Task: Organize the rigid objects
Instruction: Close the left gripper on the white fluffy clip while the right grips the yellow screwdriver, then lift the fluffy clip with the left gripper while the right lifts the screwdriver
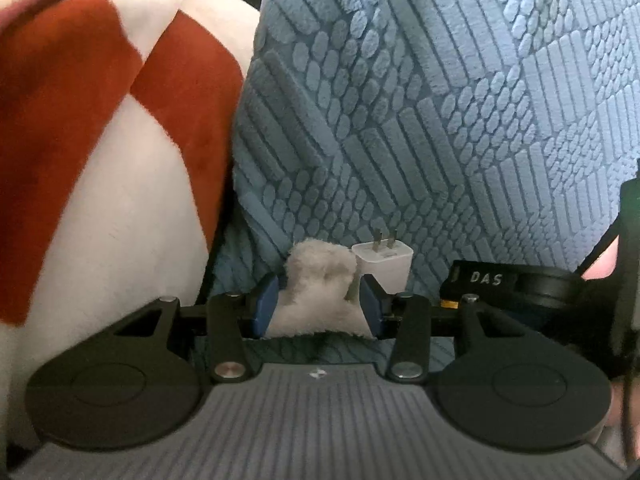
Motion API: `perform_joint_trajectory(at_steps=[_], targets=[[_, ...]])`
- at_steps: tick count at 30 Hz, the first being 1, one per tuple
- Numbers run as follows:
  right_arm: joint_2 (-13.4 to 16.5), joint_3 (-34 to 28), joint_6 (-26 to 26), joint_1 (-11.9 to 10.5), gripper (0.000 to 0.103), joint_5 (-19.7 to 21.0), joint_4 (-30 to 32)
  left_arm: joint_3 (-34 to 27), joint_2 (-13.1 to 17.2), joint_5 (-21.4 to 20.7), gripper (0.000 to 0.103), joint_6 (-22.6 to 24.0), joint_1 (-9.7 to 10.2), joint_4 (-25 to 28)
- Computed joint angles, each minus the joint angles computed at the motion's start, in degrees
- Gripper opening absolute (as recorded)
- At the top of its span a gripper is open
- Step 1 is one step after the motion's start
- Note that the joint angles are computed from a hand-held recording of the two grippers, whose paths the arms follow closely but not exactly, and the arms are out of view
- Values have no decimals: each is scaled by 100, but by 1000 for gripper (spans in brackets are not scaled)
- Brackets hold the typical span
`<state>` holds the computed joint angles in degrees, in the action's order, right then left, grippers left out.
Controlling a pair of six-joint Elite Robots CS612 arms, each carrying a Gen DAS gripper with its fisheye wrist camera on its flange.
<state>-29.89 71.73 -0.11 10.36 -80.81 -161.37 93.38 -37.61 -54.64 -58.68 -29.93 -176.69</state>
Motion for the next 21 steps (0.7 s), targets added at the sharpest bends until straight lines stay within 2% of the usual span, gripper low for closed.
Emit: perform_joint_trajectory(at_steps=[3,6,8,9,11,14,16,18,21], targets=[[7,42,-158,86,78,-277,-120,-33,30,-1,51,73,8,45],[-26,127,-371,112,69,-312,-231,-69,65,-25,51,149,30,42],[-56,155,-408,122,68,-292,-191,-124,97,-32,51,128,47,89],[-69,178,-445,121,67,-276,-198,-149,108,-43,50,116,53,125],[-122,278,-522,105,57,-237,-255,-170,105,-31,43,133,52,218],[-310,566,-529,2,50,-128,-254,-224,133,-43,38,181,53,261],[-398,731,-601,-45,44,-70,-308,-278,139,-25,37,157,42,358],[-505,881,-567,-103,34,36,-242,-293,114,-10,37,125,16,427],[-652,1120,-570,-207,27,222,-205,-277,74,-12,37,-23,-30,508]])
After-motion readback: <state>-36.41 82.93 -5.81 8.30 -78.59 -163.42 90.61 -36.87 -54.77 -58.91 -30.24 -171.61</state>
